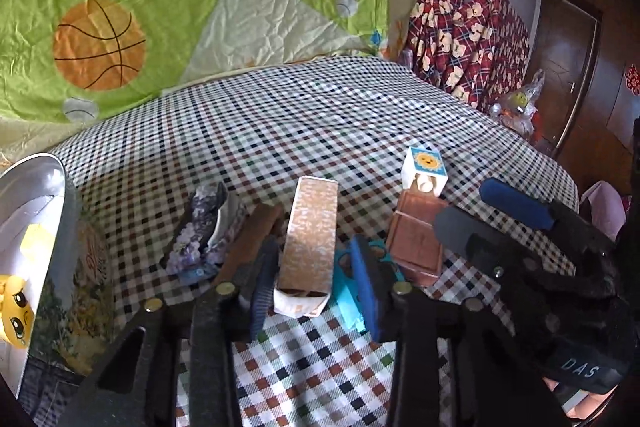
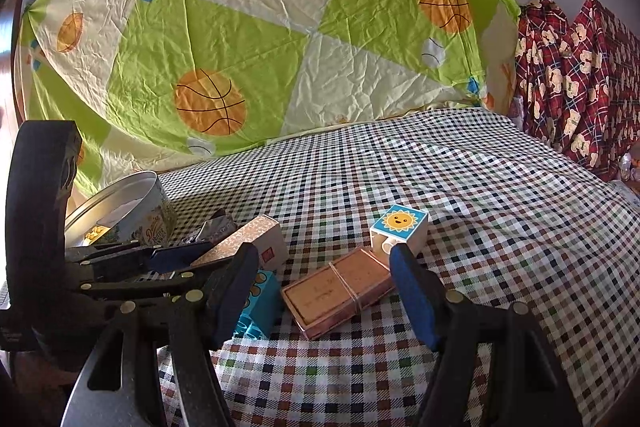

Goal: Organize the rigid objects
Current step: 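Move both tools back toward the remaining blocks on the cloth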

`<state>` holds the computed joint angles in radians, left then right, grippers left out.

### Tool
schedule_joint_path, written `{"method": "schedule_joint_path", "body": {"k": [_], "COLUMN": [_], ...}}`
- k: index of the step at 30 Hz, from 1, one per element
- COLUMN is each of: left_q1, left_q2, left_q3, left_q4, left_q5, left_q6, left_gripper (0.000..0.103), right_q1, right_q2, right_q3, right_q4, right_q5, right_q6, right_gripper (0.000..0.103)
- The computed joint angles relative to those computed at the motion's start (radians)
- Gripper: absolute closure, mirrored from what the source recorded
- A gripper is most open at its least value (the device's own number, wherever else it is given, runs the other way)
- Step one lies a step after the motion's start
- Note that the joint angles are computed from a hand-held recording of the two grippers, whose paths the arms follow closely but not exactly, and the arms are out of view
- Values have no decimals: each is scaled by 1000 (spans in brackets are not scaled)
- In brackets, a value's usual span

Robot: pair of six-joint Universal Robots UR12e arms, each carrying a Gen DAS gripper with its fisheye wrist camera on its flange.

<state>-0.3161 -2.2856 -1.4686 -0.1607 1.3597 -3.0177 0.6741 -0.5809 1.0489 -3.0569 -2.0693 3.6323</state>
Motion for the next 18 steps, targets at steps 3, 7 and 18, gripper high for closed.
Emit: {"method": "schedule_joint_path", "body": {"k": [3, 7, 18], "left_q1": [1, 10, 4], "left_q2": [-8, -20, -10], "left_q3": [28, 58, 27], "left_q4": [-39, -90, -52], "left_q5": [23, -27, 16], "left_q6": [-35, -44, -41], "left_gripper": [66, 66, 79], "right_q1": [1, 1, -5], "right_q2": [1, 1, -6], "right_q3": [-2, 0, 9], "right_q4": [2, -5, 2], "right_q5": [-6, -11, 22], "right_q6": [-1, 0, 19], "right_gripper": [33, 33, 31]}}
